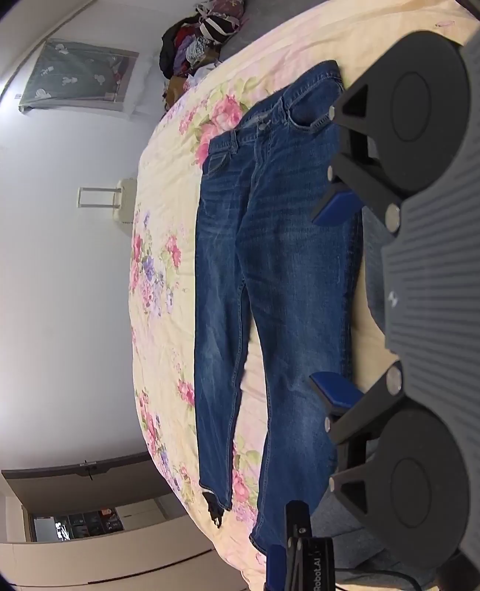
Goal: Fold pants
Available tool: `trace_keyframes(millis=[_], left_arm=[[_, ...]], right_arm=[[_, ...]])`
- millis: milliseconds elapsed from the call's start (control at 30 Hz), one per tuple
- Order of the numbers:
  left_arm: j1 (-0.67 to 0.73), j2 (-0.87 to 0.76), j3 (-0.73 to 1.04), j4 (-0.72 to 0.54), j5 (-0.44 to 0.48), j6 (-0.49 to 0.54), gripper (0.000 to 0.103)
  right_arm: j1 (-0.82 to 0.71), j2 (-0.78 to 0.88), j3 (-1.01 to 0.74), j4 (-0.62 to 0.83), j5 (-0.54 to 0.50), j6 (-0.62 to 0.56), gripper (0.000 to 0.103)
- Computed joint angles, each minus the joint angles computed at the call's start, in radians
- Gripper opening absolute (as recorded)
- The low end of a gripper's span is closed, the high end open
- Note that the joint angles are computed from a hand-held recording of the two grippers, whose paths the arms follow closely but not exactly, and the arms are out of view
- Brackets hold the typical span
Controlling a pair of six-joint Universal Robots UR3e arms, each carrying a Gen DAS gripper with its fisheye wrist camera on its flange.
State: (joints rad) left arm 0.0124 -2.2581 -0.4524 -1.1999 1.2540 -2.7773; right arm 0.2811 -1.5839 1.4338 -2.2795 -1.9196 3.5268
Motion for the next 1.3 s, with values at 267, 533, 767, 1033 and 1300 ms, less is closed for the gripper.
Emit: trace_keyframes(millis=[267,533,767,1033,1300], left_arm=[[0.003,0.028,-0.04,-0.002,-0.004,0.009,0.091],[0.009,0.055,-0.091,0.033,-0.004,0.003,0.091],[0.009,0.061,-0.089,0.029,-0.001,0.001,0.091],[0.01,0.056,-0.071,0.02,0.0,-0.002,0.091],[0.011,0.059,-0.077,0.024,-0.004,0.002,0.091]], right_arm=[[0.009,-0.001,0.0,0.001,0.009,-0.003,0.082],[0.023,-0.007,0.004,-0.003,-0.006,-0.008,0.082],[0.018,-0.012,0.023,-0.031,0.0,-0.009,0.082],[0.021,-0.003,0.016,-0.053,0.019,-0.02,0.082],[0.035,0.018,-0.004,-0.056,0.009,-0.016,0.082]])
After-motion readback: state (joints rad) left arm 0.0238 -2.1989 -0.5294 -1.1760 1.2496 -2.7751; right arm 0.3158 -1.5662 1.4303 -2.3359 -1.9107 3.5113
